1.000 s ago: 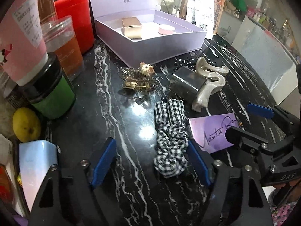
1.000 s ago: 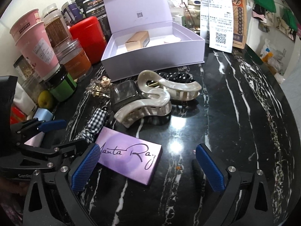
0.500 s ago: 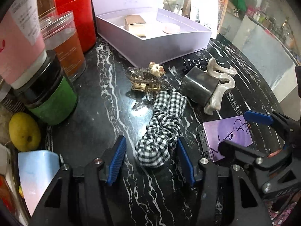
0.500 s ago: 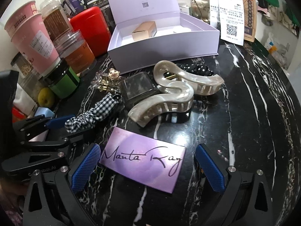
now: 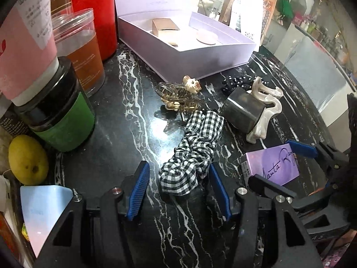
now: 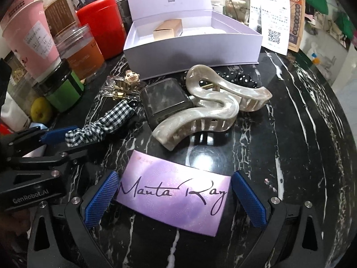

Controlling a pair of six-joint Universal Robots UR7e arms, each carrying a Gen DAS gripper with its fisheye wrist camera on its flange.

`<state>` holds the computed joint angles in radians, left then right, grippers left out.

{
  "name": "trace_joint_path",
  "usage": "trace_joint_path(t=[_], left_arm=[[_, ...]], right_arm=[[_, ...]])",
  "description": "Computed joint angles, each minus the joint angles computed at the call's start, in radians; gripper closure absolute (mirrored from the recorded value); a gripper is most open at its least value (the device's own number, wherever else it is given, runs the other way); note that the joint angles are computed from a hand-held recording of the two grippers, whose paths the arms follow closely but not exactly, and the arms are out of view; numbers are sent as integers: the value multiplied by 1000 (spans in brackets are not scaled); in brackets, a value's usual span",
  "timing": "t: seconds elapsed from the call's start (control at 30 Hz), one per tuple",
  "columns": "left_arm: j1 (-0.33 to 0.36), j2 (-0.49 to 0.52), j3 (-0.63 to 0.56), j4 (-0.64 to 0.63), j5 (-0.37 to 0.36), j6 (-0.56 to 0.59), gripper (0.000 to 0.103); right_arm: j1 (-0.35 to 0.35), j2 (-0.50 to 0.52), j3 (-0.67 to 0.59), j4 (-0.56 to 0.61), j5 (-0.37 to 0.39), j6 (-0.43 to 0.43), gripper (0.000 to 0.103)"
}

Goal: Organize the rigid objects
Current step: 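Grasp the gingham scrunchie with the left tool while the right tool grasps the purple card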

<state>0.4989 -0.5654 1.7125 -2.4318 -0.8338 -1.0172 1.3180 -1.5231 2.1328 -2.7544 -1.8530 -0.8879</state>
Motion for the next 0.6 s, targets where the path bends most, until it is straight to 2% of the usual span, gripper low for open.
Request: trace_joint_path(t=[0.17,0.37,0.6], left_arm=[[16,-6,24,-131,-57,34,48],[16,22,-19,-83,-41,57,48],[9,47,-61,0,0,86,49]], right_arm=[[-12,-11,-1,14,21,-30,0],[-33,-21,-21,33,36,-39,0],[-64,-34,-55,128,129,-42,0]])
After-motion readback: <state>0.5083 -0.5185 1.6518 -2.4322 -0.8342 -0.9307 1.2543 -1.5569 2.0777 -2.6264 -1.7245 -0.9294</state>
